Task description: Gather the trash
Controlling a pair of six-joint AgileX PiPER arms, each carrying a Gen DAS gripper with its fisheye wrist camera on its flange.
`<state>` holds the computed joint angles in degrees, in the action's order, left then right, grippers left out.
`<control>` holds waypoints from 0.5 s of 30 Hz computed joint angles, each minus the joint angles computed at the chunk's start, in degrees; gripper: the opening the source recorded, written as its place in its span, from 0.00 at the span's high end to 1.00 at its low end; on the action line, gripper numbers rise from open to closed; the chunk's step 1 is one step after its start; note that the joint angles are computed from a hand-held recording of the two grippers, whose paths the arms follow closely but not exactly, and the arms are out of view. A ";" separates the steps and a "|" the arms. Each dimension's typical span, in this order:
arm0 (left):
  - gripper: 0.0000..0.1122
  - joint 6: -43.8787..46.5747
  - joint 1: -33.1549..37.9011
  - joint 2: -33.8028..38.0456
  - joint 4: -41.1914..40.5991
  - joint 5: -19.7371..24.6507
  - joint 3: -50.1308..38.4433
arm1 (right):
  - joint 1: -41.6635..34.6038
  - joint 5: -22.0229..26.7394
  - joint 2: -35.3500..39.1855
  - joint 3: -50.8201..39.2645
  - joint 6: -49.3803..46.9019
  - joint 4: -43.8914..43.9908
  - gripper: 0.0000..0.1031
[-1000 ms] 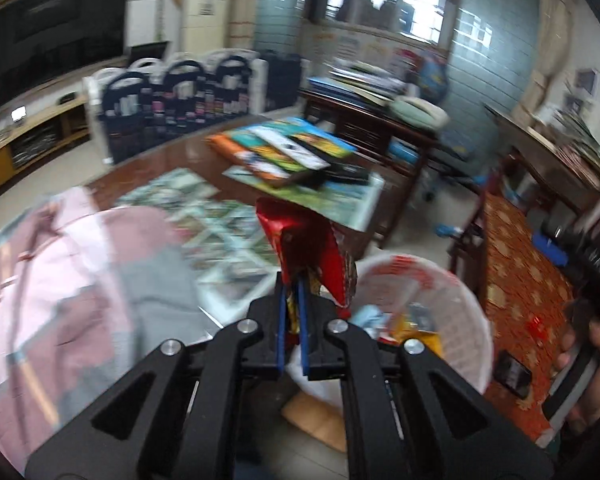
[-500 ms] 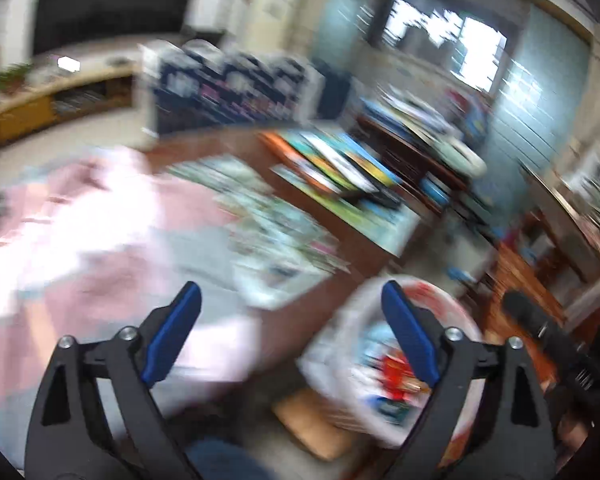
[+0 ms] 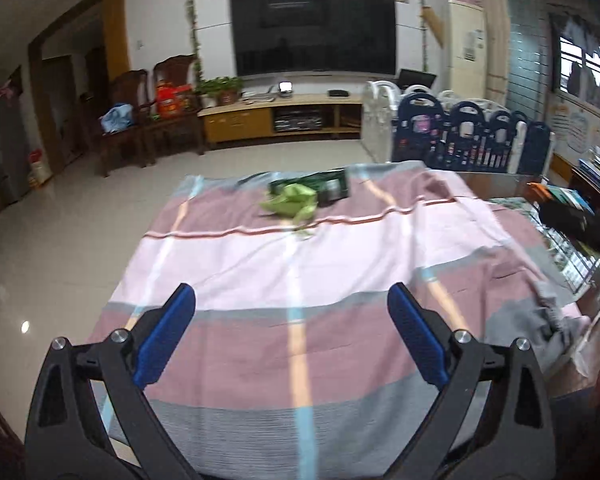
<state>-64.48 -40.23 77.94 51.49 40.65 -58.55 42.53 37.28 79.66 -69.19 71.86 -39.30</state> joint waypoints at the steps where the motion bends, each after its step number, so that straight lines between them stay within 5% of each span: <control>1: 0.14 -0.91 1.73 -0.38 0.56 -1.94 1.65 | 0.02 -0.29 3.00 -2.94 -1.59 0.62 0.15; 5: 0.14 -9.11 4.27 0.07 7.49 -5.69 7.45 | -0.72 -4.52 9.54 -7.26 -2.59 0.77 0.15; 9: 0.14 0.51 9.19 3.04 -4.77 -12.67 6.78 | -2.59 -2.23 13.09 -7.33 -6.81 9.55 0.15; 11: 0.14 0.98 9.52 4.16 -3.79 -14.53 5.28 | -4.46 -6.98 10.67 -4.55 -4.93 11.19 0.15; 15: 0.14 8.38 11.93 13.22 -5.70 -15.32 -5.06 | -5.91 -7.50 9.27 -3.81 -3.40 7.80 0.15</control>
